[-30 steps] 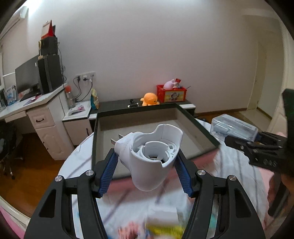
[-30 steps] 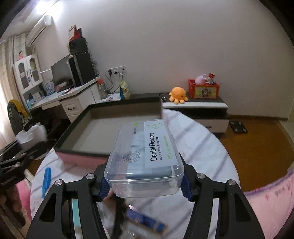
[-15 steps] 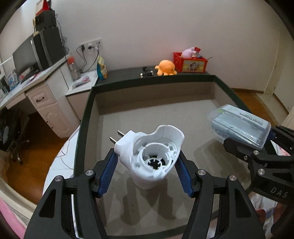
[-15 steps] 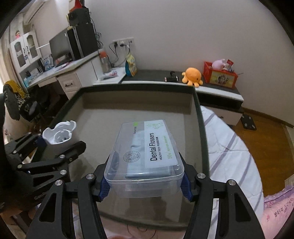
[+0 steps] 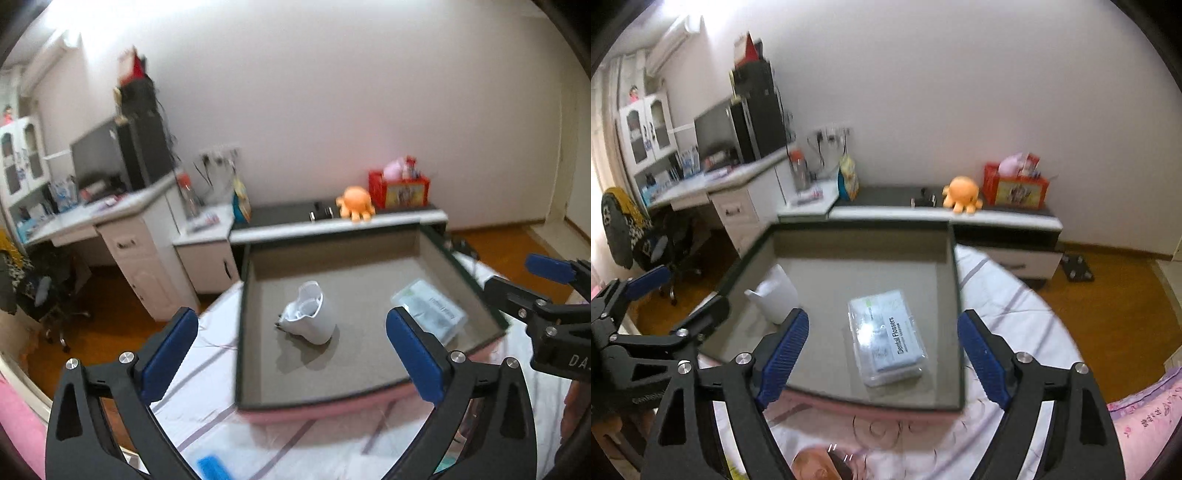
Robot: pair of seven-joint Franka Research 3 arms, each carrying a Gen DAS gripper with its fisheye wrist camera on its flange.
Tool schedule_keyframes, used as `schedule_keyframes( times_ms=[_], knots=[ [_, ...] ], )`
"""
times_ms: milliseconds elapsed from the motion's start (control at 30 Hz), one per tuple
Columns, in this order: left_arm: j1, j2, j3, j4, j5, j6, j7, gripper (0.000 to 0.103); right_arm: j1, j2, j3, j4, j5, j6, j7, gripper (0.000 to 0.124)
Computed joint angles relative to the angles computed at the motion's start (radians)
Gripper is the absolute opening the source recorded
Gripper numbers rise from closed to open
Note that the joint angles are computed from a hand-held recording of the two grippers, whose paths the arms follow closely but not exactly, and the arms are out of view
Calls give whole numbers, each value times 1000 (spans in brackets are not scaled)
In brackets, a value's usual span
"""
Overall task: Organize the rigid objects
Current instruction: 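Lift both tools back away from the pink box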
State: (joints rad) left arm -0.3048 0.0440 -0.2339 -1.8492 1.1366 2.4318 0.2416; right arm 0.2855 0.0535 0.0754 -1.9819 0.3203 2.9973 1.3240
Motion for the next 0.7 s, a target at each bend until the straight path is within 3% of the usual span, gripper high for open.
schedule_keyframes(
  times_ms=[167, 233, 333, 533, 700],
  knots=[
    [-19, -162, -58, -130, 93, -67, -131, 103, 16, -184, 4, -210, -13, 170, 20, 95],
    [-19, -229, -92, -185, 124, -81, -186, 103, 92, -263, -43, -291, 68, 225, -45, 95],
    [-17, -317, -145, -254, 145, -105, -256, 103, 115, -373, -41, -406, 69, 297, -33, 95],
    [-29, -439, -255, -338, 131, -222, -322, 103, -15, -559, 118, -589, 80, 386, 28, 95],
    [-46, -519, -311, -394, 124, -254, -372, 103, -41, -666, 161, -678, 75, 403, 67, 95]
  ],
)
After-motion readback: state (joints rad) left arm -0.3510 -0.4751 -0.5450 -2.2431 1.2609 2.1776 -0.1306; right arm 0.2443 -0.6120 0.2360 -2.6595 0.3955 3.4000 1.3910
